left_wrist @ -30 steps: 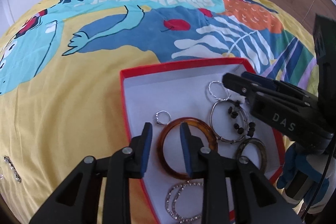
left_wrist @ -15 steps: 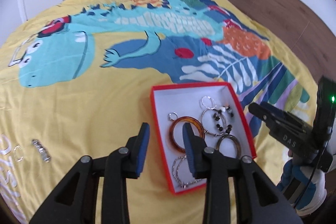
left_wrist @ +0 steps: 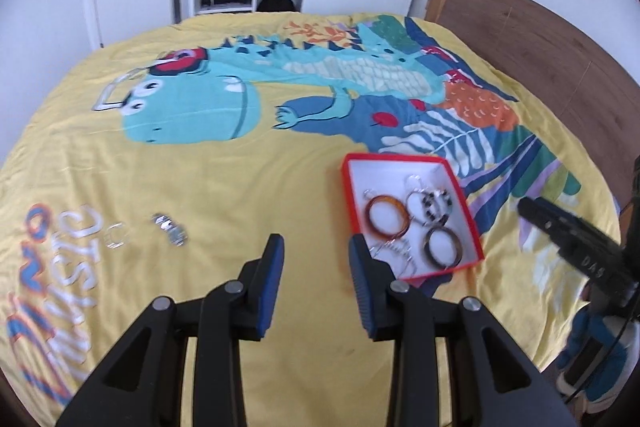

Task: Organize jewelry
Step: 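Withdraw both open tools from the box back toward the remaining jewelry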

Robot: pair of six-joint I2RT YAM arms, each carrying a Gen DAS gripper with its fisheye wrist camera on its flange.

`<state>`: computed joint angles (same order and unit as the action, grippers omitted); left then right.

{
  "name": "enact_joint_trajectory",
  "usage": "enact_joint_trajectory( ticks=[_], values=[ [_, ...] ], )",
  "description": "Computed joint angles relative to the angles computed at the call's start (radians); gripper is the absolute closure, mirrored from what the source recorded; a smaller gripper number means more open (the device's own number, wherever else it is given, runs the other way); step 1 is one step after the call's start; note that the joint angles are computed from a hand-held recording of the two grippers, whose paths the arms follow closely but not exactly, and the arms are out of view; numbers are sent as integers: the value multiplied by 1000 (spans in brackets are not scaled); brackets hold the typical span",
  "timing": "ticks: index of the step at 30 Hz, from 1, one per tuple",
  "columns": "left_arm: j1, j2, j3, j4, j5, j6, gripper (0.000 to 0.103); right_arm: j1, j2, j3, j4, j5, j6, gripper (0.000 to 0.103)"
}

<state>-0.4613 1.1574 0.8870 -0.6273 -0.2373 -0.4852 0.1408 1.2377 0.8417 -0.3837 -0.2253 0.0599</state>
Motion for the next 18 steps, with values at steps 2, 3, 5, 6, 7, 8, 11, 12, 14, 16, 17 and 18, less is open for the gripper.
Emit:
enact_joint_trajectory(
  ticks=[2,3,5,6,7,8,11,12,14,16,17,18],
  values=[
    [-23,-78,-33,-55,-35,-23,71,25,-59,-20,-30,13,13,53],
    [-32,-110,-45,-80,-50,-34,70,43,-93,-30,-49,22,23,53],
    [-58,-187,-70,-144,-90,-66,69,81,-151,-47,-83,44,41,53],
    [-73,-219,-77,-172,-111,-83,67,98,-178,-54,-97,53,50,53],
    [-90,-249,-81,-207,-136,-104,67,122,-209,-63,-114,66,64,53],
    [-112,-281,-82,-251,-168,-133,66,139,-225,-67,-123,76,75,52],
    [-150,-368,-76,-367,-229,-211,65,225,-306,-88,-166,125,127,52],
    [-163,-392,-71,-404,-250,-233,65,251,-329,-95,-178,139,144,52],
    [-236,-438,-56,-508,-335,-318,65,318,-375,-109,-203,180,186,51],
    [-330,-467,-34,-630,-423,-433,64,380,-402,-113,-226,223,221,51],
    [-363,-476,-27,-673,-448,-478,64,421,-419,-116,-239,252,245,51],
    [-420,-485,-17,-739,-485,-554,64,451,-431,-117,-250,271,262,50]
  ],
)
